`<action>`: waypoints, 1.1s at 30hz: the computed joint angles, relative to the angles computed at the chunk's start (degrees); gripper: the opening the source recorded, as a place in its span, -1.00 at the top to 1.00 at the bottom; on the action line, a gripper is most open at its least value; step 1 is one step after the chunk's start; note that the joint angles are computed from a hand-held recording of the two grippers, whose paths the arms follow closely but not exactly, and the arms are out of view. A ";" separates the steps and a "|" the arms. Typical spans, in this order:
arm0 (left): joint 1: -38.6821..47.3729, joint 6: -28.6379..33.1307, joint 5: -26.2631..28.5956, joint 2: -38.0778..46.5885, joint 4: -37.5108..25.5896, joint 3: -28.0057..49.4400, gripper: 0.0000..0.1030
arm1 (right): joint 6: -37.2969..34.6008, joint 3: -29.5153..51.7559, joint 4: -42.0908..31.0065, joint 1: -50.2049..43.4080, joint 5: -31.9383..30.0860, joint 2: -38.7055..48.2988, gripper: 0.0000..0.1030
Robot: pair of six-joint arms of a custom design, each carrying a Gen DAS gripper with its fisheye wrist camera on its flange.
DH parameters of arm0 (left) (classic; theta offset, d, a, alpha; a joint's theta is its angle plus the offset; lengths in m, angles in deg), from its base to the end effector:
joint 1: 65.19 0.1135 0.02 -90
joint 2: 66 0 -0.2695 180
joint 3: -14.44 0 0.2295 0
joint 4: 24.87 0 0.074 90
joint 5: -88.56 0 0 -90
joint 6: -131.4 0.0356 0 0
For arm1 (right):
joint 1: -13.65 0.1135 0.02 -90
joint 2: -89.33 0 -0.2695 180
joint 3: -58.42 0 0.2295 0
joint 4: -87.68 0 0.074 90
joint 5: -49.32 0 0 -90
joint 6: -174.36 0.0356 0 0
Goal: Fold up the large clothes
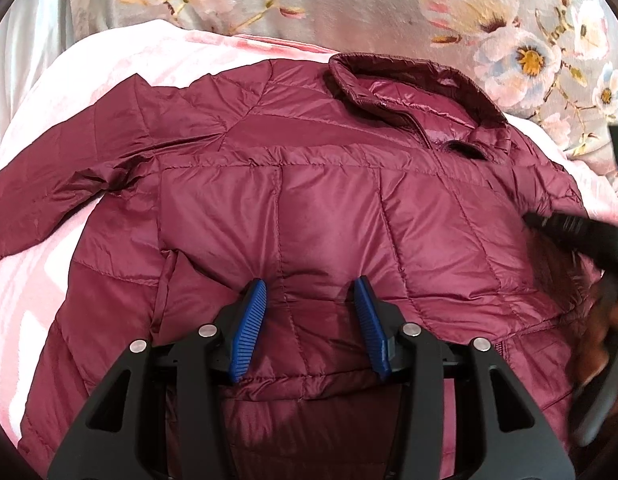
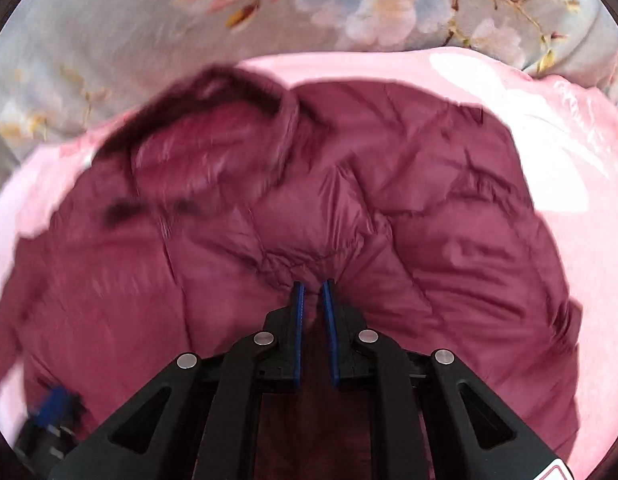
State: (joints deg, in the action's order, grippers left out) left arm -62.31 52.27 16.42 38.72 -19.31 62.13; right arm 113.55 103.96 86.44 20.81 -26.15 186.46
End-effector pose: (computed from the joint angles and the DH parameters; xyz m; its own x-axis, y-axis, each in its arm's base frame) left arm 0.2808 0.0032 0.0972 -0.7403 0.1425 -0.6570 0.2878 0.9504 -0.1181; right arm 0.2606 0.0237 0.1147 -0.6757 0.3909 -0.6250 0.4116 0.9034 0.1201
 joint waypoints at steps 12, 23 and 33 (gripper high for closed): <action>28.70 -0.43 14.26 -0.17 -19.52 16.29 -0.64 | 3.88 -2.63 -8.47 11.18 4.14 -11.22 0.72; 46.93 -13.10 8.23 35.28 -42.15 69.13 -0.54 | 21.37 -4.45 -18.35 39.75 13.77 -15.36 0.35; 32.48 -7.32 14.43 10.93 -31.33 47.46 0.95 | 30.08 -5.27 -24.81 45.92 17.00 -18.44 0.33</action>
